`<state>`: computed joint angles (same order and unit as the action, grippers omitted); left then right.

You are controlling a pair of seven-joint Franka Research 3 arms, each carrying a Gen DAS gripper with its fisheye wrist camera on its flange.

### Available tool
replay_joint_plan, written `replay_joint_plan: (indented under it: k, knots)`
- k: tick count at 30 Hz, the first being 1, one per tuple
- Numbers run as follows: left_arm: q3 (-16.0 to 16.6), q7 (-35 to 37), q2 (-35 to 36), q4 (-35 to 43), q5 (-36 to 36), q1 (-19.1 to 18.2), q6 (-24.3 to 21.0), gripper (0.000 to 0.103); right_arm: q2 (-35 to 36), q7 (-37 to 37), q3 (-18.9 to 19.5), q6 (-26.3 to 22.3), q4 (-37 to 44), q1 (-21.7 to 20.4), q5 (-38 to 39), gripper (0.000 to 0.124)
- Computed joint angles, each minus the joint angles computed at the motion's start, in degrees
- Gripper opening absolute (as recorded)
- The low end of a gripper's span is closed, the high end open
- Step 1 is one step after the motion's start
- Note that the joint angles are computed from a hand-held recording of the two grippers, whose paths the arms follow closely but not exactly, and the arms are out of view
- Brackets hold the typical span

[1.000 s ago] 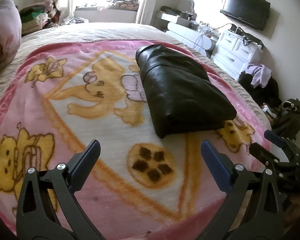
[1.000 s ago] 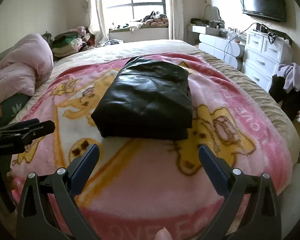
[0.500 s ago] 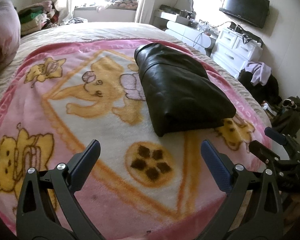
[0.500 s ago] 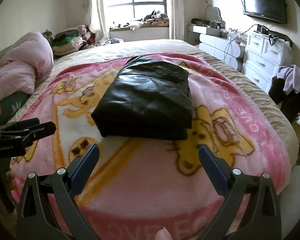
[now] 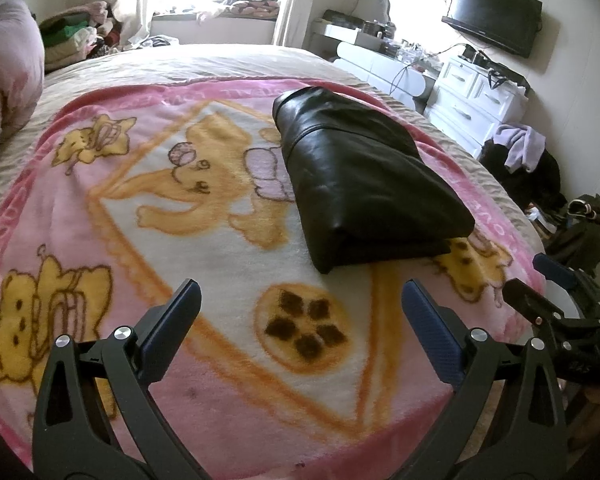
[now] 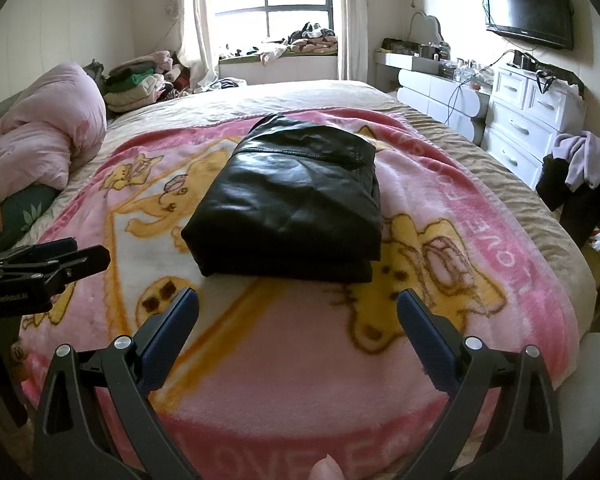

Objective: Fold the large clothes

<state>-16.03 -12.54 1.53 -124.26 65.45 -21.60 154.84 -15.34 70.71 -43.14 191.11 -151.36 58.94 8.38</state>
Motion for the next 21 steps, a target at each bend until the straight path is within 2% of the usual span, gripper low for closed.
replay_joint_plan:
  k: [3,10,21]
  knots:
    - [0.00,-0.18,0.01,0.03,0.14,0.01,0.05,0.094,-0.08,-0.33,0.85,-0.42,0.07,-0.84,0.17,0.099]
    - [-0.04,-0.59,-1.06,-0.92,1.03,0.36,0.09,0.094,-0.45,-2.89,-0.74,-1.25,0.62,1.05,2.35,0.099]
    - [-0.52,0.34,-1.23,-0.79,0.23,0.50,-0.81,0.094,-0.44,-5.23,-0.03,-1.30,0.67,0.96,5.11,0.099]
